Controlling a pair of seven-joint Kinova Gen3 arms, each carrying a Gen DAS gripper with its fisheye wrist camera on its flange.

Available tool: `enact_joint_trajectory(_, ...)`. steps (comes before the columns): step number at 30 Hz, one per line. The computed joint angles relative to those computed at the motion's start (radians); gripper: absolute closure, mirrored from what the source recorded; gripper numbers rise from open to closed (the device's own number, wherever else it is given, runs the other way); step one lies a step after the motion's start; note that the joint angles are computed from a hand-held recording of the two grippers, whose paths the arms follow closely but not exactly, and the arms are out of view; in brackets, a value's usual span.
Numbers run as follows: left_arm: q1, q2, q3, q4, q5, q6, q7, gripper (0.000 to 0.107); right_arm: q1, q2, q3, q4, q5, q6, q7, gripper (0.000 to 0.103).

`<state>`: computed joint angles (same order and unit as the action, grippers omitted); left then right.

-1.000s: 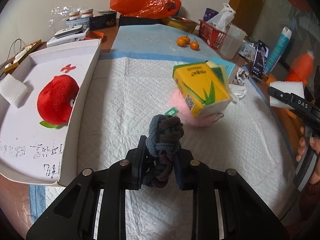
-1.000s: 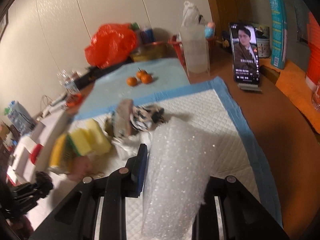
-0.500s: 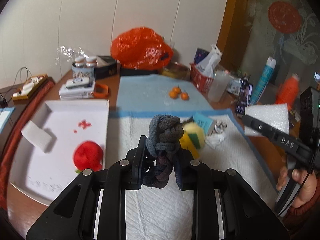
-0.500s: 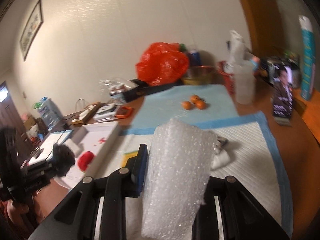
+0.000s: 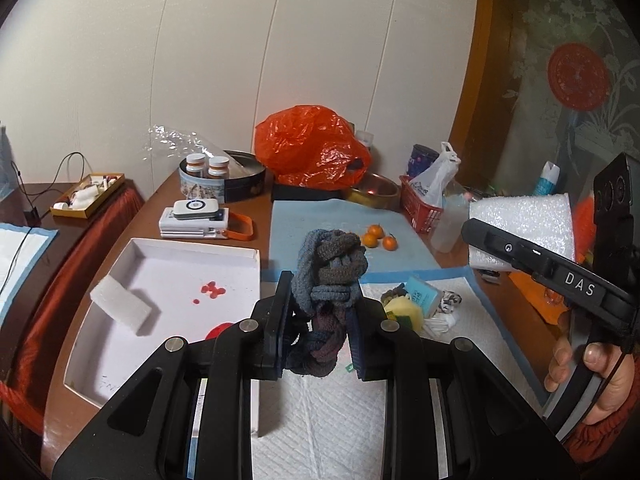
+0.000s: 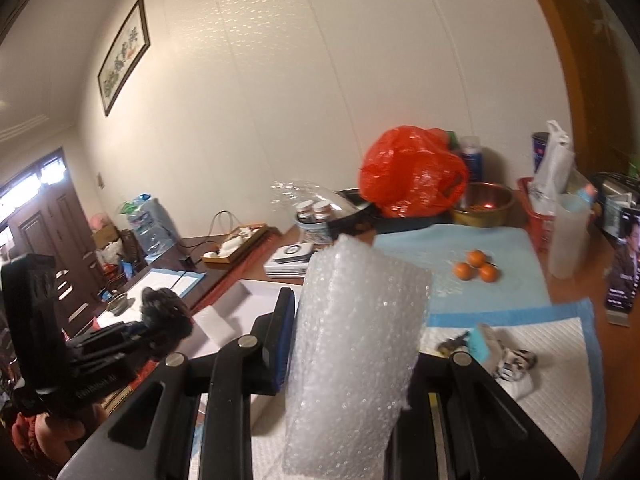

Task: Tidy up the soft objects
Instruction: 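Lift and carry the rope toy and bubble-wrap roll toward the white tray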

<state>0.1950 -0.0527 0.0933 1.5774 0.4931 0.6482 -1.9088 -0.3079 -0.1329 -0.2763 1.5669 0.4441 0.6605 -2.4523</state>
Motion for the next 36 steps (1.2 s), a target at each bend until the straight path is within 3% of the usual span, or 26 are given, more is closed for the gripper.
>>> enact_joint_trajectory(16, -0.063, -0.035, -0.076, 0.047, 0.086, 0.022, -0.073, 0.084, -0.107, 0.095, 0.023, -0.108, 0.0, 0.037, 0.025, 0.08)
enact_joint_trajectory(36, -0.165, 0.002, -0.117, 0.035, 0.225, 0.105, -0.244, 0.084, -0.24, 0.197, 0.071, -0.216, 0.067, 0.101, -0.028, 0.08)
